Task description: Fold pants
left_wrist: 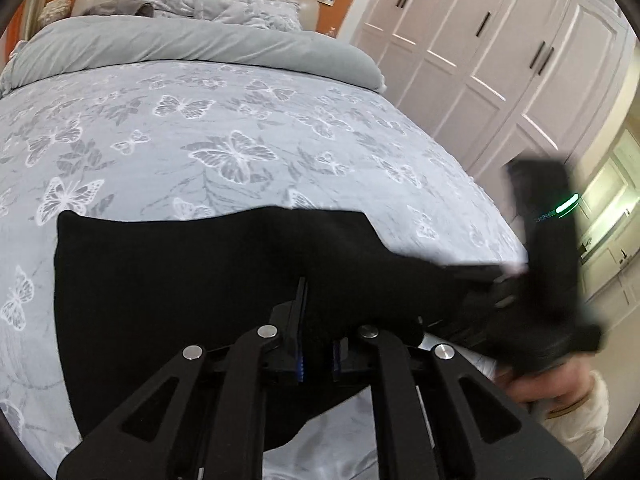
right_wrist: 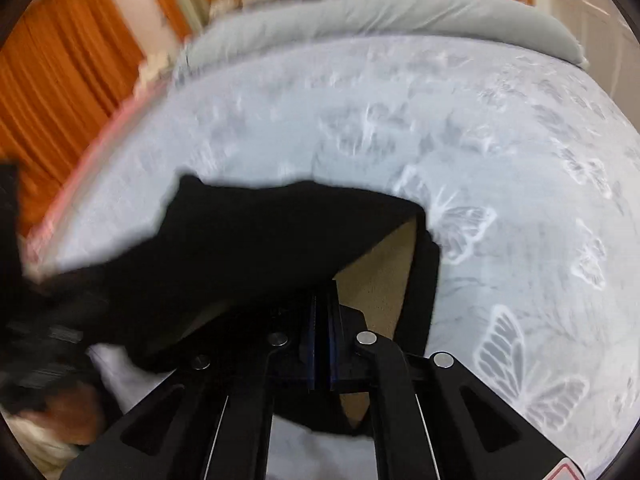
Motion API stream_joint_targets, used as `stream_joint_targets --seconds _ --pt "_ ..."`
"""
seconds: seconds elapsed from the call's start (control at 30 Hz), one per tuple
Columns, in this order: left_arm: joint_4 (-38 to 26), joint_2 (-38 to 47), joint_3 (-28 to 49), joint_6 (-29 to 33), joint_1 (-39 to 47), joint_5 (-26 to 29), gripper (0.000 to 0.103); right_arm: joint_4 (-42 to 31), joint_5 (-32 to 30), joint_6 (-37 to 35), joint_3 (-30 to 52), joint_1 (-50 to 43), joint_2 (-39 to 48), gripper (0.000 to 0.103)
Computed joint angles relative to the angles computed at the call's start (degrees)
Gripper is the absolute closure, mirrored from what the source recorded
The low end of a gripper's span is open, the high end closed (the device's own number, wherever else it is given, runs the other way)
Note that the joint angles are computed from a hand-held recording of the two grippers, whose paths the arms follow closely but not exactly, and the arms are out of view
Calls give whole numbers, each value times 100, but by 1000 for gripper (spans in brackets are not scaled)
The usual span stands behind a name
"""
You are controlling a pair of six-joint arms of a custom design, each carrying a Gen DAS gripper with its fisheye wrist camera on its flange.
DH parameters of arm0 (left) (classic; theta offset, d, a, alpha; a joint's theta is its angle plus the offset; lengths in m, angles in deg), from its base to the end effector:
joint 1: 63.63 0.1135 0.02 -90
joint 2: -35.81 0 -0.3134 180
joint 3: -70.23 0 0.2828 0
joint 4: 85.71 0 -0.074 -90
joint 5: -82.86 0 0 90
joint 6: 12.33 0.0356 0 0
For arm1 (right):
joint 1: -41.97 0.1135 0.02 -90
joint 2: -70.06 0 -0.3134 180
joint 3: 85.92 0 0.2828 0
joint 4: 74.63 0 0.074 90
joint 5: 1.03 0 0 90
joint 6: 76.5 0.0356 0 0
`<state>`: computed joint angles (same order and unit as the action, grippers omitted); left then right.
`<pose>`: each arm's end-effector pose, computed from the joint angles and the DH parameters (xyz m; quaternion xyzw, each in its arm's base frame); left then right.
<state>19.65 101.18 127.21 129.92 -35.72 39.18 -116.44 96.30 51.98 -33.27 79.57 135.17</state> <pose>0.1721 0.0620 0.2593 0.2168 0.8920 -0.2644 0.2955 0.1835 0.1356 0.2480 0.0269 0.9497 0.1407 0.2786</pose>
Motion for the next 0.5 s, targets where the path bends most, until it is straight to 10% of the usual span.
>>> stream_joint_targets --seconds 0.17,0.3,0.43,0.5 --pt "1087 -510 -1158 -572 -1055 -969 91 309 -992 -93 -700 -1002 250 95" --pt "850 -967 -1363 -225 -885 -1083 81 -856 784 438 -338 -326 -1434 83" --pt "-1037 -711 -535 1819 939 -7 24 -426 671 304 -40 256 -1375 83" --pt "-1346 -565 -243 2283 1475 361 13 -188 579 129 192 575 -490 83"
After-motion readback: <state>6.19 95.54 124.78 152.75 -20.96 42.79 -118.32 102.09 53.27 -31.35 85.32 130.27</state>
